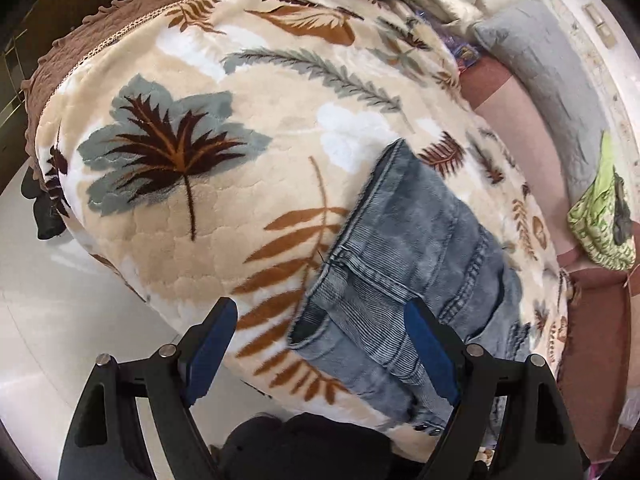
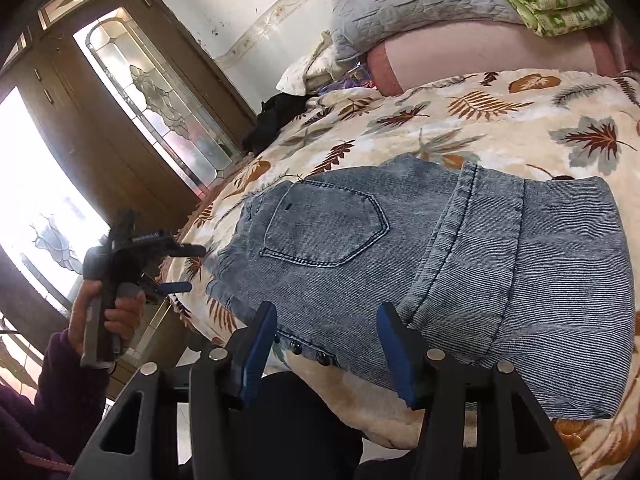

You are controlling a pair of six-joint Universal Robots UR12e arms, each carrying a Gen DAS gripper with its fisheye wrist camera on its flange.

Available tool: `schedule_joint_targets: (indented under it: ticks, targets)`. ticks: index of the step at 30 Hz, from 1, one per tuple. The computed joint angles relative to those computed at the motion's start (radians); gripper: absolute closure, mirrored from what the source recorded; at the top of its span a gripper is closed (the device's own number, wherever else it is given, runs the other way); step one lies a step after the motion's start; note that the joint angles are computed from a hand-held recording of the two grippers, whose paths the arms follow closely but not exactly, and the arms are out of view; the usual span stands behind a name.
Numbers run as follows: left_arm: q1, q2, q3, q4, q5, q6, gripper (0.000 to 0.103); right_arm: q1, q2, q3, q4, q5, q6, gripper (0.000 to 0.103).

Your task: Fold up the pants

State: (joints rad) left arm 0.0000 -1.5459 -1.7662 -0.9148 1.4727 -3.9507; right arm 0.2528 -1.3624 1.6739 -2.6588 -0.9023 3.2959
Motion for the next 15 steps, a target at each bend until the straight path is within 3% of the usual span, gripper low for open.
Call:
schedule_joint_targets:
  ticks: [3,4,9,15]
  targets:
    - [-0.020,-0.002,0.008,0.002,0.041,0.013,0.017,-0.003,0.000,0.003,-0.009,0.010,0.007,0.047]
    - [-0.027,-0.014,0.023,-0.036,0.054,0.024,0.017,-0.005,0.000,0.003,-0.010,0.014,0.013,0.047]
    - [-0.016,-0.036,0.019,-0.072,-0.018,-0.022,0.017,-0.006,0.001,0.004,-0.014,0.018,0.014,0.047]
    - [-0.002,-0.049,0.000,-0.005,-0.111,-0.046,0.022,-0.008,0.002,0.004,-0.012,0.023,0.020,0.047]
